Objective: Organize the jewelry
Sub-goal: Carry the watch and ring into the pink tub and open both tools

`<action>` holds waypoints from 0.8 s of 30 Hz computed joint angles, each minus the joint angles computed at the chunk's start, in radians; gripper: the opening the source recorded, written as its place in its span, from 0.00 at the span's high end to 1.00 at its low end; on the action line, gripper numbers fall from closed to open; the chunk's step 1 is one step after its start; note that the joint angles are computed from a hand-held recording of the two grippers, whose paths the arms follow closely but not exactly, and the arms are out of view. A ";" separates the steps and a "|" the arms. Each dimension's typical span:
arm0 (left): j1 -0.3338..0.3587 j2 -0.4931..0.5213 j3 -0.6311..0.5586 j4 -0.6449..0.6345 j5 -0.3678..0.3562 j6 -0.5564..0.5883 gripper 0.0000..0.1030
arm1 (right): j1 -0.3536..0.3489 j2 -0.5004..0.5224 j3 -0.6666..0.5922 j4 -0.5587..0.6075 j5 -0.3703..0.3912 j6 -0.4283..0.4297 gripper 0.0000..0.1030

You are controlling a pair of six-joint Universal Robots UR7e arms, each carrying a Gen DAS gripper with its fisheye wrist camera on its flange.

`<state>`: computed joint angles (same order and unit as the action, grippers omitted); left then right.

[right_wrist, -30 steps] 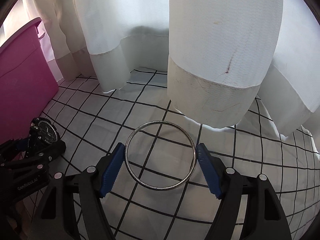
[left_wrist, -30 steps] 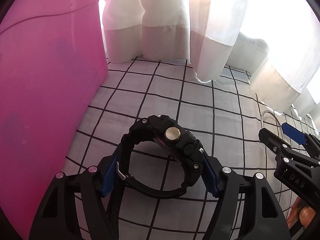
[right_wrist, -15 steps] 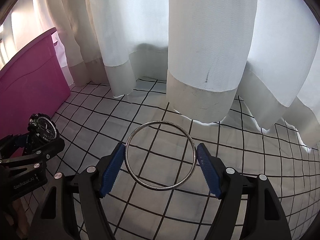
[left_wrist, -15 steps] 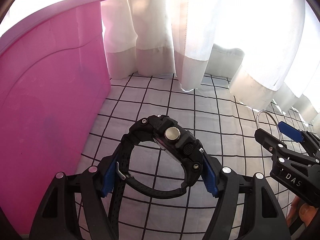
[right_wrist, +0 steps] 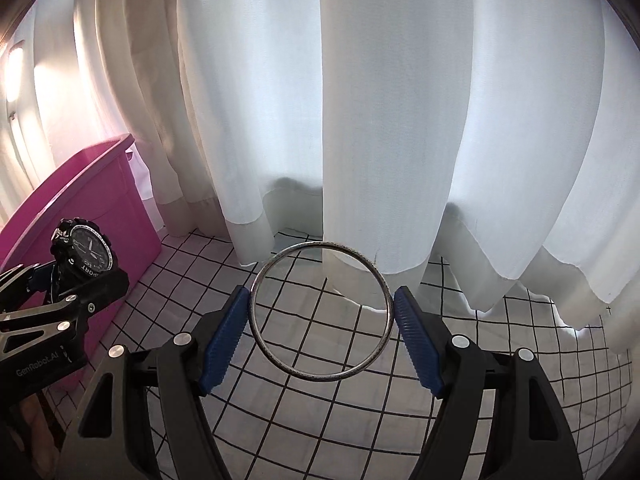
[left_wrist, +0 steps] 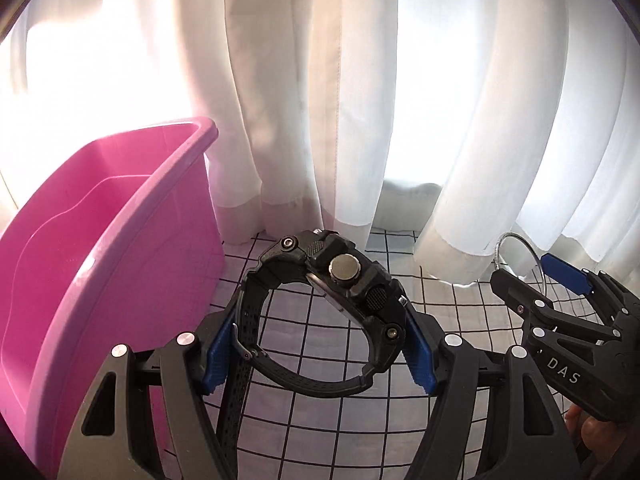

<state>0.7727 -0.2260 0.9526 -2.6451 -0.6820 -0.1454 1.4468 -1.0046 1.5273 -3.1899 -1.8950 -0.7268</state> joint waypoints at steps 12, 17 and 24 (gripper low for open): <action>-0.027 -0.042 -0.077 -0.106 0.043 0.089 0.34 | 0.118 0.024 -0.102 0.011 0.052 -0.076 0.31; -0.025 -0.077 -0.083 -0.156 0.123 0.139 0.34 | 0.166 0.070 -0.164 0.059 0.097 -0.085 0.31; 0.004 -0.159 -0.001 -0.215 0.261 0.155 0.34 | 0.227 0.153 -0.247 0.156 0.153 -0.099 0.31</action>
